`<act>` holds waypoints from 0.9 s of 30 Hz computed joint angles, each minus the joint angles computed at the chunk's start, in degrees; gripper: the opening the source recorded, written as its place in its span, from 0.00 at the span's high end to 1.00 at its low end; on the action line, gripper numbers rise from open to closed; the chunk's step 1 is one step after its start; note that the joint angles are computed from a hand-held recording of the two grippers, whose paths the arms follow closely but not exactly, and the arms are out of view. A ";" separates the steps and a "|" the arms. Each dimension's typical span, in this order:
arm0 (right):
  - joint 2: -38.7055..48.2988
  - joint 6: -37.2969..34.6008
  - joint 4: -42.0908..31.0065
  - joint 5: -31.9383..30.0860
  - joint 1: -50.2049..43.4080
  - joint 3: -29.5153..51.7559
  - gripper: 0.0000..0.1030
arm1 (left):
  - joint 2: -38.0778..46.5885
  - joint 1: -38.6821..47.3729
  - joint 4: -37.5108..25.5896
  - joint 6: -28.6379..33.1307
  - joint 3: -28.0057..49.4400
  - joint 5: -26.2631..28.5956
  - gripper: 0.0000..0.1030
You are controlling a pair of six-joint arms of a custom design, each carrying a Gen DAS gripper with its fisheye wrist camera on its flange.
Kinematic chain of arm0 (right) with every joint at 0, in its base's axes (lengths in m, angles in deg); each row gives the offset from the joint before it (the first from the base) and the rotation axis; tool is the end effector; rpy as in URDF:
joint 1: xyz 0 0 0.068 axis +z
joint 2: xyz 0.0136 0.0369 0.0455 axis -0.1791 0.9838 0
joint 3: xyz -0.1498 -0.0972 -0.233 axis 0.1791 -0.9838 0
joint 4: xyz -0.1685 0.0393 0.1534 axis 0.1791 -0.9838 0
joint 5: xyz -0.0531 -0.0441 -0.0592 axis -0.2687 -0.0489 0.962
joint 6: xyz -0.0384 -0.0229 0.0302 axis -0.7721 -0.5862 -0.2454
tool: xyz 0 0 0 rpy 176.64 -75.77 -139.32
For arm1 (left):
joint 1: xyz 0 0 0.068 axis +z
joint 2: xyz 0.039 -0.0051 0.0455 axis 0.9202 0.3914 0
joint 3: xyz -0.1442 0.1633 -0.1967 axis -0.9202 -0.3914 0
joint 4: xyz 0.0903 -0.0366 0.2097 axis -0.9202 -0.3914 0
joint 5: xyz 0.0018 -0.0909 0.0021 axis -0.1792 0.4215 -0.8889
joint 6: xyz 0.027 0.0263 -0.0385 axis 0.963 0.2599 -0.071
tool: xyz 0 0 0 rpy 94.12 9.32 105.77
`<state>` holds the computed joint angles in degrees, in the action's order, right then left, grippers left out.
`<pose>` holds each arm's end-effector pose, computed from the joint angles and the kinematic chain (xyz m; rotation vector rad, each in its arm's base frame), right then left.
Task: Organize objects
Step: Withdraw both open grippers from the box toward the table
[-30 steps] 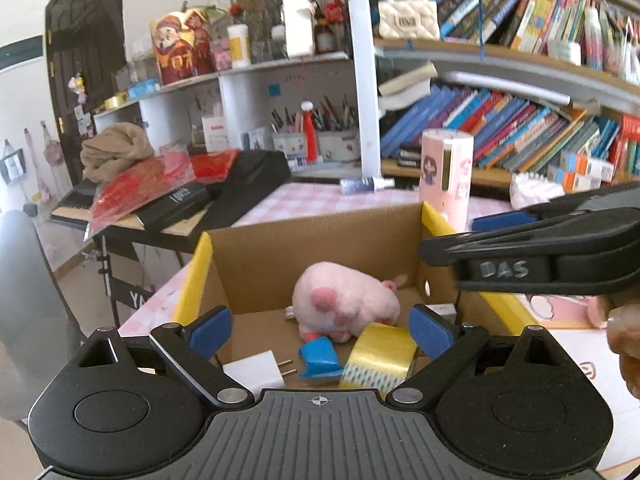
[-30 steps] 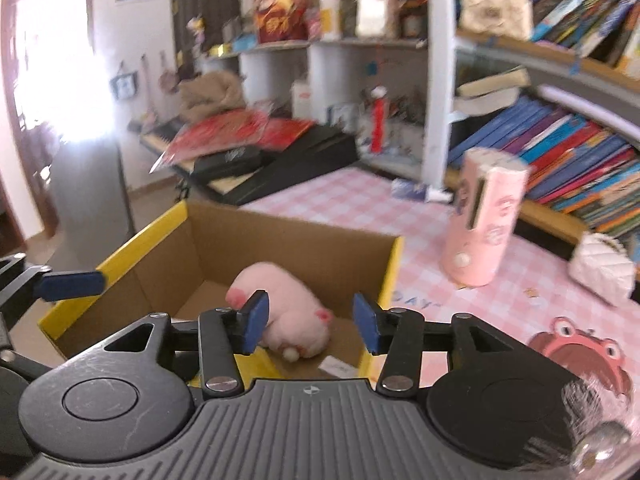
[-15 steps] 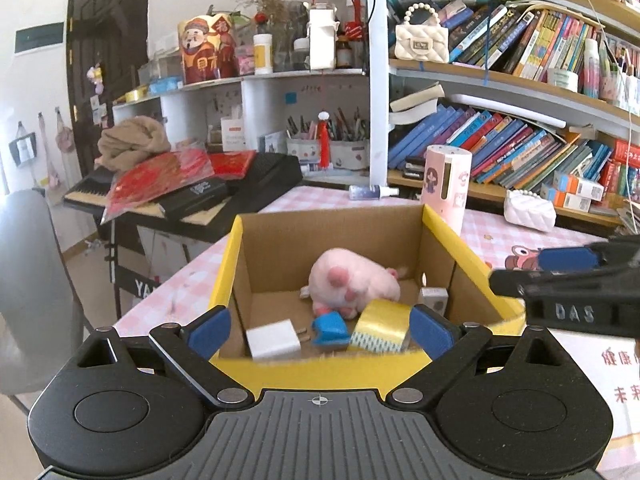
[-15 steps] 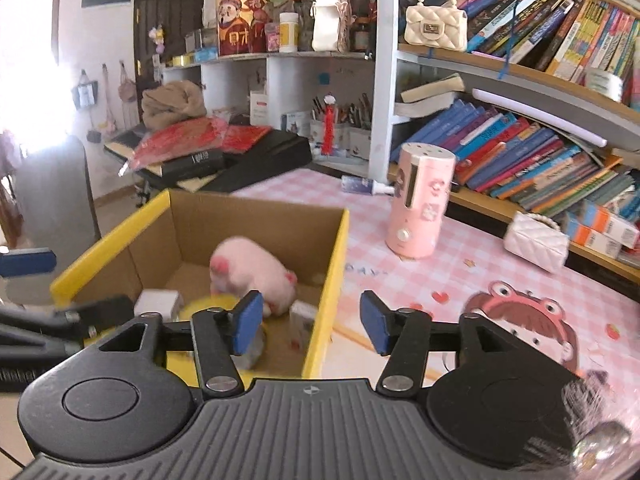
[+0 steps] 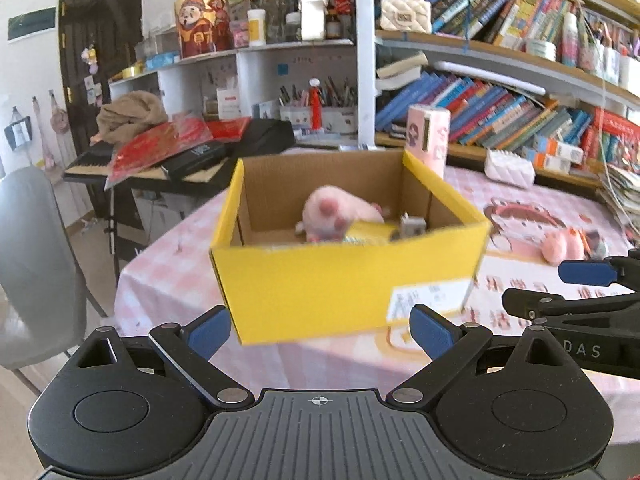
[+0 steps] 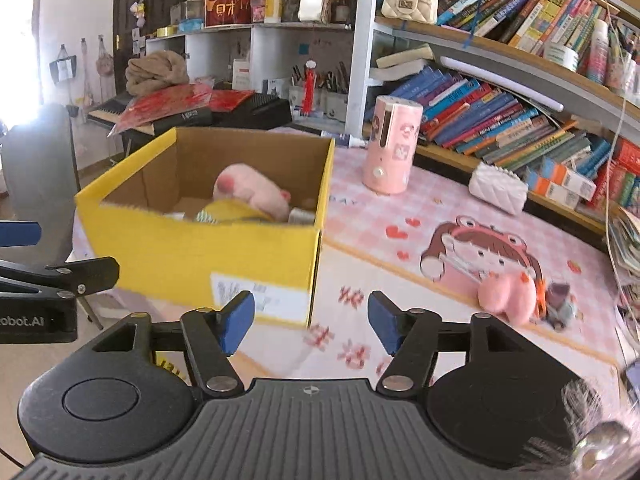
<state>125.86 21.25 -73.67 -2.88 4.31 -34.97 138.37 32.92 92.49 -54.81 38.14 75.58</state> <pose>0.2081 0.0399 0.2241 0.1890 2.1802 -0.1799 0.2733 -0.1806 0.2299 0.5673 2.1141 -0.2437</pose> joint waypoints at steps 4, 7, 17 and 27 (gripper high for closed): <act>-3.61 4.52 -4.12 4.57 5.74 -2.02 0.34 | -2.88 -0.78 -0.84 0.39 -3.32 0.34 0.05; -5.75 8.37 -7.50 7.80 9.70 -2.97 0.32 | -4.54 -1.17 -1.61 0.54 -5.19 0.73 0.05; -11.21 24.44 -20.74 17.16 21.21 -4.92 0.29 | -8.49 -4.27 -3.31 1.13 -10.42 1.59 0.05; -13.03 50.54 -41.25 25.38 33.58 -4.52 0.25 | -9.40 -8.82 -3.58 2.67 -12.51 3.49 0.05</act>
